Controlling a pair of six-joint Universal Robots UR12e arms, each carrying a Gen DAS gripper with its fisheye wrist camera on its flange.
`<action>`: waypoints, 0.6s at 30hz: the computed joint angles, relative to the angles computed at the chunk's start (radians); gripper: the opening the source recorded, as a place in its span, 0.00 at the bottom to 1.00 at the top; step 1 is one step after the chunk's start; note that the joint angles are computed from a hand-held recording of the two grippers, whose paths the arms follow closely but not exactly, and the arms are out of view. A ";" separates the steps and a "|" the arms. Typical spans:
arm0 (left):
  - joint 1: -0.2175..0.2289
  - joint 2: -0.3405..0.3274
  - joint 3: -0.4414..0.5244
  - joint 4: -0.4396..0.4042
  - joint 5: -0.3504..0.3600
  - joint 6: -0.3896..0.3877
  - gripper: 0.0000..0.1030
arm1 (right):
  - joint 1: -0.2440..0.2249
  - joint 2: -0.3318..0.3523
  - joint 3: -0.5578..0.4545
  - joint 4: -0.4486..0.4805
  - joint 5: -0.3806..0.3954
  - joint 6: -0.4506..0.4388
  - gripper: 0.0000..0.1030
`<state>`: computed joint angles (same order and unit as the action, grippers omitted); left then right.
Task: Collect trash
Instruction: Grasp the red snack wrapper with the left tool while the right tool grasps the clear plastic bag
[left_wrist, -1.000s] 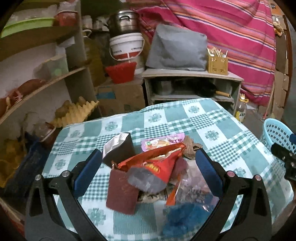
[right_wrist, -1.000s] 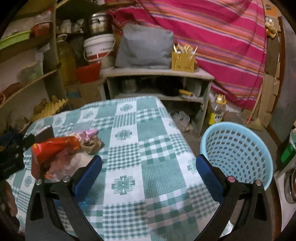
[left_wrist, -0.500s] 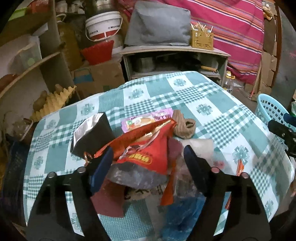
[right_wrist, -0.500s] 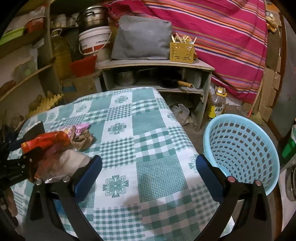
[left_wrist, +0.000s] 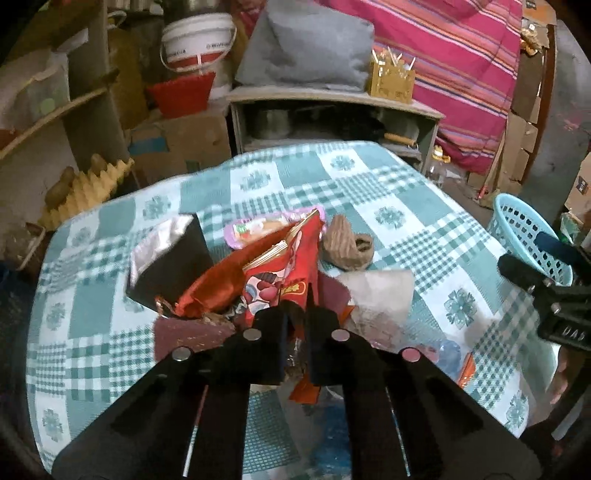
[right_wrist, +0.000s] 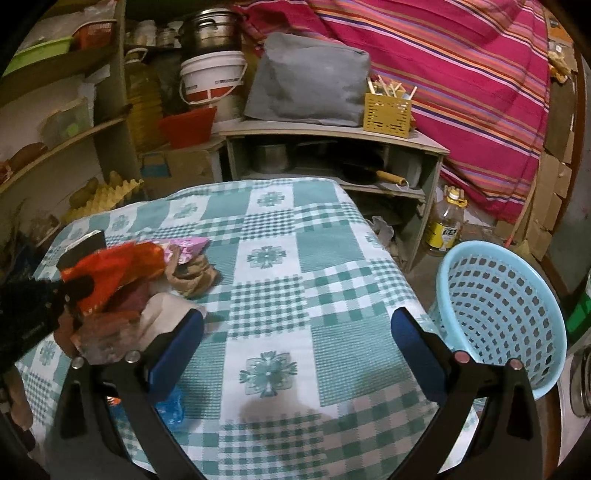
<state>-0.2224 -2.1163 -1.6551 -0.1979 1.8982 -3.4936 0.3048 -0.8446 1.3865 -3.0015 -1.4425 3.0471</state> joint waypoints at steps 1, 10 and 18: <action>-0.001 0.004 -0.004 0.011 0.005 0.002 0.05 | 0.001 -0.001 0.002 0.002 0.004 -0.003 0.96; -0.007 0.048 -0.065 0.095 0.074 -0.034 0.05 | 0.015 -0.024 0.038 -0.014 0.068 -0.025 0.96; -0.011 0.087 -0.128 0.127 0.110 -0.046 0.05 | 0.041 -0.029 0.045 0.036 0.121 -0.088 0.96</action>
<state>-0.2336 -2.0290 -1.7834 -0.0707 2.0080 -3.5400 0.3458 -0.8733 1.4314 -2.9655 -1.3213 2.9586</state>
